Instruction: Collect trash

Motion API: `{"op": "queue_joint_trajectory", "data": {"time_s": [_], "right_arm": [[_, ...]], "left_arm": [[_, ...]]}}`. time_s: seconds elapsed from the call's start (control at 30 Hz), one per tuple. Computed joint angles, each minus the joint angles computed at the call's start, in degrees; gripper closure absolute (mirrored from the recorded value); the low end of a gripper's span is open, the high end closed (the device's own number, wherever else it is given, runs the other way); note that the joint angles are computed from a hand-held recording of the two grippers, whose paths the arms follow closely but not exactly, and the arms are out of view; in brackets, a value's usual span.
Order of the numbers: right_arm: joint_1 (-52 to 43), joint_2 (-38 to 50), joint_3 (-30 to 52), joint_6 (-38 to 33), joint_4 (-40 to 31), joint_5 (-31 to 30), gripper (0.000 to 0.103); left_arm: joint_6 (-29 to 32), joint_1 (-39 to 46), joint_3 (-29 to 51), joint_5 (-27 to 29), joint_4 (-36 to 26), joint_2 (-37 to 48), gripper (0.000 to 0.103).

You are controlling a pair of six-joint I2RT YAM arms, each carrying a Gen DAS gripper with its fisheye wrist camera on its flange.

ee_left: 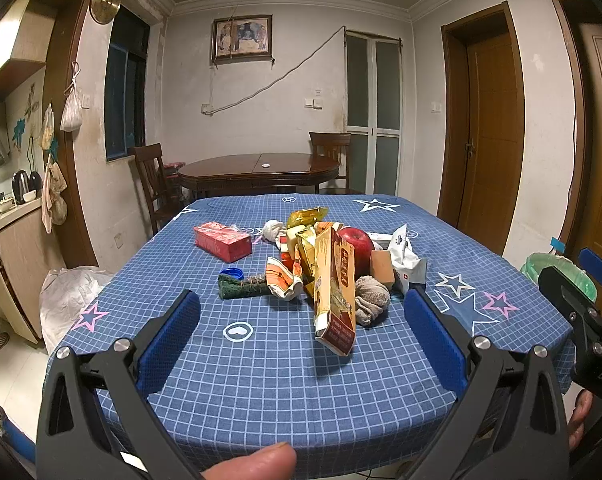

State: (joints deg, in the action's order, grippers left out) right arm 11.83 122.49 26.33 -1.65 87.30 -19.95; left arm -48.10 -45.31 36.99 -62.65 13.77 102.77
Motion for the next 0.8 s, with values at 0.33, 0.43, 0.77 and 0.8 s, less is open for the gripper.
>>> {"op": "queue_joint_trajectory", "data": {"time_s": [0.33, 0.43, 0.77, 0.8], "right_arm": [[0.6, 0.4, 0.6, -0.2, -0.7, 0.5, 0.004], [0.7, 0.4, 0.7, -0.2, -1.0, 0.7, 0.004], [1.1, 1.2, 1.7, -0.4, -1.8, 1.1, 0.004], [1.1, 1.3, 1.7, -0.5, -2.0, 1.1, 0.004]], "left_arm": [[0.1, 0.1, -0.4, 0.1, 0.5, 0.2, 0.005], [-0.1, -0.1, -0.5, 0.0, 0.4, 0.2, 0.005], [-0.6, -0.2, -0.5, 0.1, 0.0, 0.2, 0.005], [-0.5, -0.2, -0.5, 0.1, 0.0, 0.3, 0.005]]}}
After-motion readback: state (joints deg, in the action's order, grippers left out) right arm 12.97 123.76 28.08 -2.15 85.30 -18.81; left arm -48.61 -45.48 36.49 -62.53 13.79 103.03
